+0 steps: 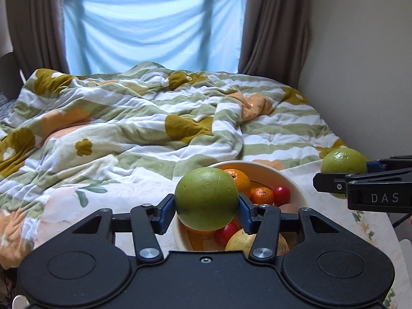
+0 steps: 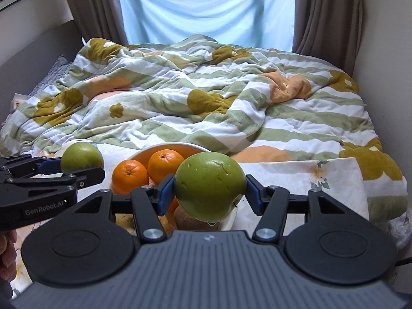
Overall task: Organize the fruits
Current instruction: 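Carry the pomelo with the left tool while the right tool carries the green apple to the bowl, then open the left tool to drop the pomelo in the bowl while the right tool releases the green apple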
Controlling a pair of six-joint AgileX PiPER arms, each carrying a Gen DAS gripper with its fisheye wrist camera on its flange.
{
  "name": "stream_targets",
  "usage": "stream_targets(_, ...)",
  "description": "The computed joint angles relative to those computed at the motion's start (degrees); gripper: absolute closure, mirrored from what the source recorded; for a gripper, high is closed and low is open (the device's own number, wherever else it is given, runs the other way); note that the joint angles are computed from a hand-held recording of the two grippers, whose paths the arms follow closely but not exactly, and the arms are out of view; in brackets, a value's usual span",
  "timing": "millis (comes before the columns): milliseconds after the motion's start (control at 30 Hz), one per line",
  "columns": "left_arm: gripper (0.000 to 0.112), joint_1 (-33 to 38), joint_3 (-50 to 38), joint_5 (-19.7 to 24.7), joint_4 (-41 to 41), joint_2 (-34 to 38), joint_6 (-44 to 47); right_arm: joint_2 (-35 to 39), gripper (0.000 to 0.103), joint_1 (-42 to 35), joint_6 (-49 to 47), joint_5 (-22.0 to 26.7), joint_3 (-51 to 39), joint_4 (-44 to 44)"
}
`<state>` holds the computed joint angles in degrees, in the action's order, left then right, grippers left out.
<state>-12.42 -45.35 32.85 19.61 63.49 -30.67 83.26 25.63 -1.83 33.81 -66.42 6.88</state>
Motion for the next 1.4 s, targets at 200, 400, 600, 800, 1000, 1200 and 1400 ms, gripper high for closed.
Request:
stream_targets(200, 0.057, 0.3, -0.9, -4.4, -2.6, 5.2, 6.5, 2.2, 0.031, 0.4, 5.2, -0.9, -0.3, -3.7)
stream_targets(400, 0.057, -2.3, -1.5, -6.2, 1.7, 9.6, 7.8, 3.6, 0.031, 0.2, 9.0, -1.5, -0.5, -6.1)
stream_targets(600, 0.057, -2.7, -1.3, -7.2, 1.4, 11.5, 9.6, 3.9, 0.03, -0.5, 10.9, -1.2, -0.5, -7.6)
stream_targets(800, 0.009, -3.7, 1.0, -9.7, 10.4, 7.5, 0.3, 3.8, 0.03, -1.0, 12.0, -1.1, -0.7, -8.7)
stream_targets(1000, 0.009, -0.7, 2.0, -6.1, 1.4, 2.2, 7.9, 4.0, 0.03, -1.5, 9.1, 0.0, -1.8, -6.8)
stream_targets(1200, 0.009, 2.8, 3.0, -1.2, -3.0, -3.8, 9.1, 5.9, 0.03, -2.0, 3.2, 1.5, -4.2, -1.4)
stream_targets(1400, 0.009, 4.8, 4.2, 1.4, -2.4, -7.6, 7.3, 10.1, 0.03, -3.5, -3.0, 3.4, -8.1, 5.5)
